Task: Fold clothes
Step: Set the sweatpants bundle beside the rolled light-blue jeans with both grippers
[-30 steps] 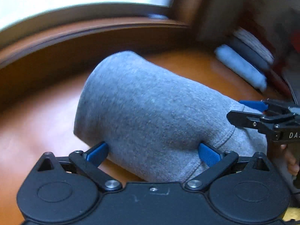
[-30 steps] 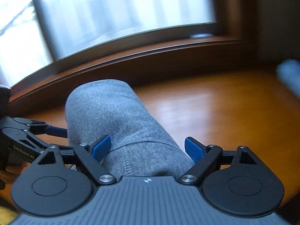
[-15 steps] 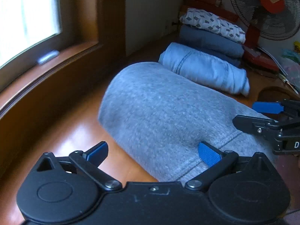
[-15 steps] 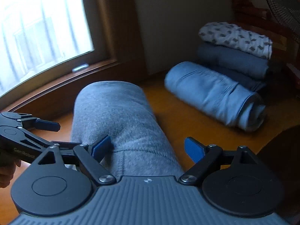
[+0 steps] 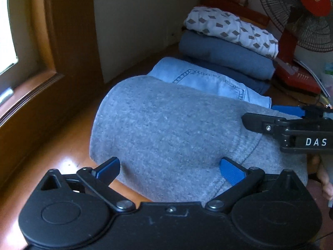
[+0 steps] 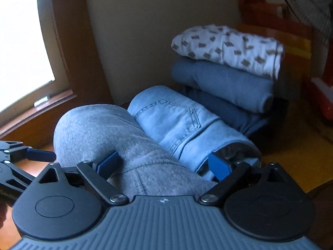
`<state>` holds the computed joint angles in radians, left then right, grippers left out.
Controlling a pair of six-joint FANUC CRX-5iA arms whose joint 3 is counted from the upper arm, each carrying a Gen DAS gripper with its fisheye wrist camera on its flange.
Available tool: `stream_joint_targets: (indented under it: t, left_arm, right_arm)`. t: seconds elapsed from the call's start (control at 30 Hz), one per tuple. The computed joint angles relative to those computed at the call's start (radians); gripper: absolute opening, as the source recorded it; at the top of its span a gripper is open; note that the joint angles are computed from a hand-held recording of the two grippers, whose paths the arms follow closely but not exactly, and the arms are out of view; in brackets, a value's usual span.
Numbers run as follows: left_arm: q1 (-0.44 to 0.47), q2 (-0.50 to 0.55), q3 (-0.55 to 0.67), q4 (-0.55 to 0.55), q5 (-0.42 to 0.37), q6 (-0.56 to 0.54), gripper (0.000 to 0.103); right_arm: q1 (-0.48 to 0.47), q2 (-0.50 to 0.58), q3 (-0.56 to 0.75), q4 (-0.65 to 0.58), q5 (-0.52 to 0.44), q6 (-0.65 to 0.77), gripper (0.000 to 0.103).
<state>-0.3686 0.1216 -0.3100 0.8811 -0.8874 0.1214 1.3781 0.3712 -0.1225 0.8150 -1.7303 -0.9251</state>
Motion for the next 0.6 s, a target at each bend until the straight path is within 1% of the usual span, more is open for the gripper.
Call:
stream_joint_targets:
  t: [0.17, 0.33, 0.47, 0.6]
  left_arm:
    - [0.005, 0.017, 0.02, -0.023, -0.021, 0.077, 0.103]
    - [0.017, -0.015, -0.015, -0.019, -0.002, 0.075, 0.103]
    - [0.031, -0.044, -0.04, -0.015, 0.011, 0.091, 0.103]
    - [0.063, -0.077, -0.055, -0.045, -0.007, 0.104, 0.103]
  right_arm:
    - [0.015, 0.009, -0.007, 0.012, -0.006, -0.023, 0.094]
    - [0.02, 0.028, 0.013, 0.01, -0.019, -0.038, 0.094]
    - [0.021, 0.08, 0.104, -0.019, -0.096, 0.009, 0.094]
    - [0.038, 0.161, 0.247, -0.048, -0.204, 0.045, 0.094]
